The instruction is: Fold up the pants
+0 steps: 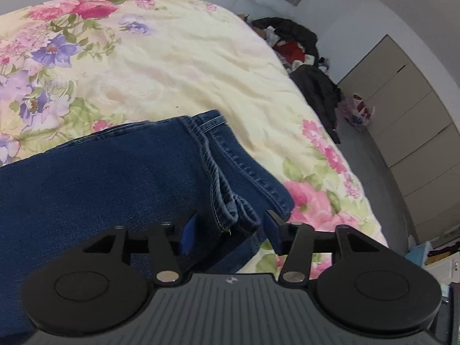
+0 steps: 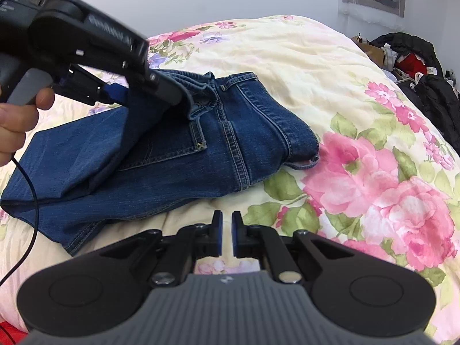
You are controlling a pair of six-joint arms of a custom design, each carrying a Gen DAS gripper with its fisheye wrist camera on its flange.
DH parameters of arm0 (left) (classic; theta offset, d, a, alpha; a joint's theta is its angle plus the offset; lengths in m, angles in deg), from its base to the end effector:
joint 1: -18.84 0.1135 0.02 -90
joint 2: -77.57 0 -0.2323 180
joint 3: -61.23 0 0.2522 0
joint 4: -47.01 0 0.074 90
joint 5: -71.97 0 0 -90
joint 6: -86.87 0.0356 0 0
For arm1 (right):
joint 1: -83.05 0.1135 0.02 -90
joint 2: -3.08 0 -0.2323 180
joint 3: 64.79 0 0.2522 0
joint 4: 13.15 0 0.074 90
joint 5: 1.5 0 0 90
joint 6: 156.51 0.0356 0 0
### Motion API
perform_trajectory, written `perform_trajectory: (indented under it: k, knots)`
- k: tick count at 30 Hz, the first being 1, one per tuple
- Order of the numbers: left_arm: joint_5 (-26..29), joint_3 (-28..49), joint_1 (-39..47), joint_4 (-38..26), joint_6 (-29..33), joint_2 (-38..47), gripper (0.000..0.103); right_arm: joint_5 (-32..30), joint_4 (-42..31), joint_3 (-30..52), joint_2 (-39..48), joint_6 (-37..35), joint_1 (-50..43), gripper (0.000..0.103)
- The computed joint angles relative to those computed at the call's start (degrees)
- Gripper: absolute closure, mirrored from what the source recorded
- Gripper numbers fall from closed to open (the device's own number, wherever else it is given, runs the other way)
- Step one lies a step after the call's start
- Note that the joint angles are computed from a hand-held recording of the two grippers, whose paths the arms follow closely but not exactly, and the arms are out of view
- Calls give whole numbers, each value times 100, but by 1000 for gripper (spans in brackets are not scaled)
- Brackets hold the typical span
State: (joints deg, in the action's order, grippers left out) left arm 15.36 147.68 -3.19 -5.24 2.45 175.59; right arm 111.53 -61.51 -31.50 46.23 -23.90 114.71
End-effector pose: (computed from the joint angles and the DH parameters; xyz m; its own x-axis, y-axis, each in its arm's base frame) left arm 0.3127 -0.1477 0.1999 -0.7756 0.4014 -0.4871 0.6166 0.6469 -0.4486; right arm 0.1394 0.0696 0.1384 -0.7408 0.2752 -0.6128 0.2634 0.9582 0.1118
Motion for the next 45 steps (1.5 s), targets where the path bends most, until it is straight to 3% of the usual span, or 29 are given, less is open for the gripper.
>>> perform_trajectory:
  k: [5,7,9,12,16,21,27,29,31,35,37,40,42,45]
  knots:
    - [-48,-204,301,-25,524,-642,37,80,-118,197,-119,372,278,100]
    - [-211,-101,542,-118,786,-661,37,73,-30,247,-176,493,322,72]
    - [-459,-95,831,-90,1023,-655,37,-78,159,268,-210,551,221,58]
    - [-711,6,1436,-98,1527,-423,37,-683,648,235,-183,460,-285,56]
    - [-820,199,2261,93,1907,-45,37,-1312,1220,519,502,351,-1023,43]
    - [-782,978,2916,-100,2306,757,37,-2244,1825,1045,1697,322,-1969,43]
    - [-690,1110,3354,282,2745,1156,37,-3818,2460,1805,3416,661,-3194,43]
    - [-596,1075,3445,429,2904,1227,37,-4258,2676,1965,3884,796,-3470,53]
    - [-585,959,3496,636,3086,1244,37,-4458,2782,2138,4269,769,-3600,70]
    - [-731,742,3641,970,3568,1360,37,-4764,3159,2212,4712,827,-3790,77]
    - [-782,713,3778,1104,3687,1450,37,-4750,3119,2272,4737,734,-3794,87]
    - [-791,828,4052,1144,3754,1602,37,-4292,2675,2510,4542,399,-3507,91]
    - [-794,947,4229,1132,3752,1695,37,-3727,2145,2857,4397,76,-3142,92]
    - [-797,1182,4406,989,3740,1853,37,-2410,1094,3959,4530,-815,-2253,94]
